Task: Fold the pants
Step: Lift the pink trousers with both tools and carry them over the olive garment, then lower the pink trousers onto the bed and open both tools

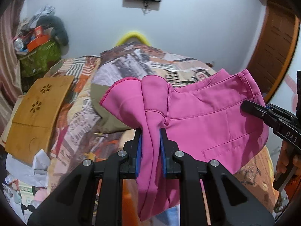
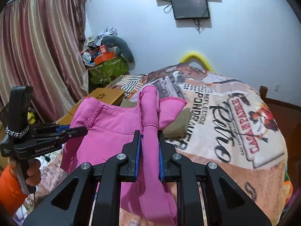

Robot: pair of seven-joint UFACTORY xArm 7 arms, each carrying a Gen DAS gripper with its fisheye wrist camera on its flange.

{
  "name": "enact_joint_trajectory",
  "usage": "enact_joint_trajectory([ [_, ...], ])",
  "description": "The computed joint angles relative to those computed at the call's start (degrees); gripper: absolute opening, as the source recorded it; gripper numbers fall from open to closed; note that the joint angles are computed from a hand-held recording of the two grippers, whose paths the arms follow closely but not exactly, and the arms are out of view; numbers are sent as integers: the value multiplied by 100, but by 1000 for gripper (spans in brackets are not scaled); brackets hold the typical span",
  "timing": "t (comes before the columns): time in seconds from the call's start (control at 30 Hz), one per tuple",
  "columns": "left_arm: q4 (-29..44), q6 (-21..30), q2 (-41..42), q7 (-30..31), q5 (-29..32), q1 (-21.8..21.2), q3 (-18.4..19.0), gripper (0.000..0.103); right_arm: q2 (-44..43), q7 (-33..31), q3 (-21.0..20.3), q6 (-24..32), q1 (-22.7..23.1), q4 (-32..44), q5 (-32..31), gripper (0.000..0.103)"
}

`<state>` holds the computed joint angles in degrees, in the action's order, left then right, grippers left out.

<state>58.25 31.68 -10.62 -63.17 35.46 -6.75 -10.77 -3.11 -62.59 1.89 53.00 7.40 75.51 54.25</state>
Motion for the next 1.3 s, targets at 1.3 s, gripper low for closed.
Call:
enact_joint_trajectory([
  [1.3,2448,-817,3582,2014,-1580,-114,1961,32,3441,2526,1248,-2467,422,2442,-2865,23],
])
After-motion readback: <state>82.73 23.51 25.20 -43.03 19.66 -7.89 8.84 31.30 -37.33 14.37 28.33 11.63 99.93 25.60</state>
